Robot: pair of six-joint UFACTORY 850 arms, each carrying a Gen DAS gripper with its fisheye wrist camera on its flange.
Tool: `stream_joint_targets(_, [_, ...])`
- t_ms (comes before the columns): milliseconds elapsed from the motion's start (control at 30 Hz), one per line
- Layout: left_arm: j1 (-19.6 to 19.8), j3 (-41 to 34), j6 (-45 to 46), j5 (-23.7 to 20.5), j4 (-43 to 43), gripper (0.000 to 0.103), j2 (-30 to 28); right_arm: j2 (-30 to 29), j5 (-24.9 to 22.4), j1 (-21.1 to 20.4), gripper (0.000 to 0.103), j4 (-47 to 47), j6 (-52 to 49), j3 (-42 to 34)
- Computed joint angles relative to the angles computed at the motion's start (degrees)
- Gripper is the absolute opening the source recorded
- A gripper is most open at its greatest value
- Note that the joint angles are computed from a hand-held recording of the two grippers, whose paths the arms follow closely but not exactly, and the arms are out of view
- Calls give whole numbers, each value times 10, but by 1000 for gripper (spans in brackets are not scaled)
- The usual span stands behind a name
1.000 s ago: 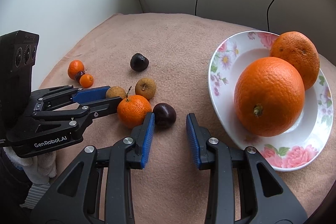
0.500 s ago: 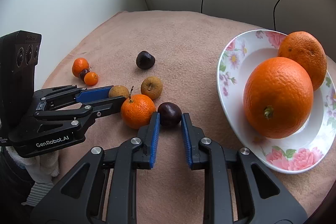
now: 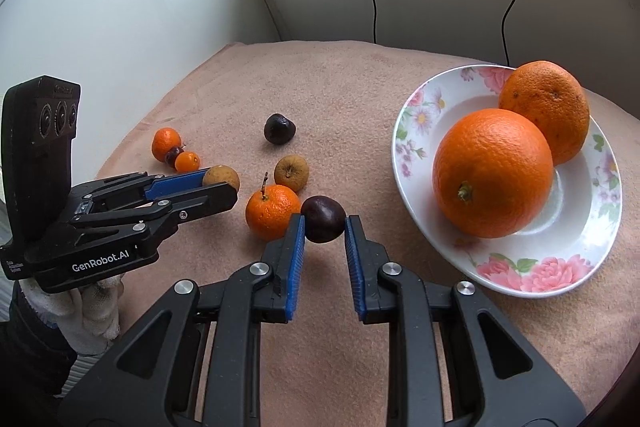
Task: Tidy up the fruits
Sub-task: 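Carry the brown kiwi in the left gripper while the right gripper carries the plum to the plate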
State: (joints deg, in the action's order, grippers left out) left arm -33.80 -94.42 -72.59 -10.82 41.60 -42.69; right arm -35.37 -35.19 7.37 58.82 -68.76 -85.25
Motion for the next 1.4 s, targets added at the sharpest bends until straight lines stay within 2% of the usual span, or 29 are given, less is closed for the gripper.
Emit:
stream_joint_targets(267, [-11,-21,11,2,1,29,-5,40,-4,-26,21,59,-44,42])
stream_joint_targets(800, [-18,-107,173,-3,-136,29,-51,71,9,-78,21,91,-66,73])
stream_joint_targets(1400, [-11,-279,359,-76,-280,29,-149,42,17,-100,21,66,-30,37])
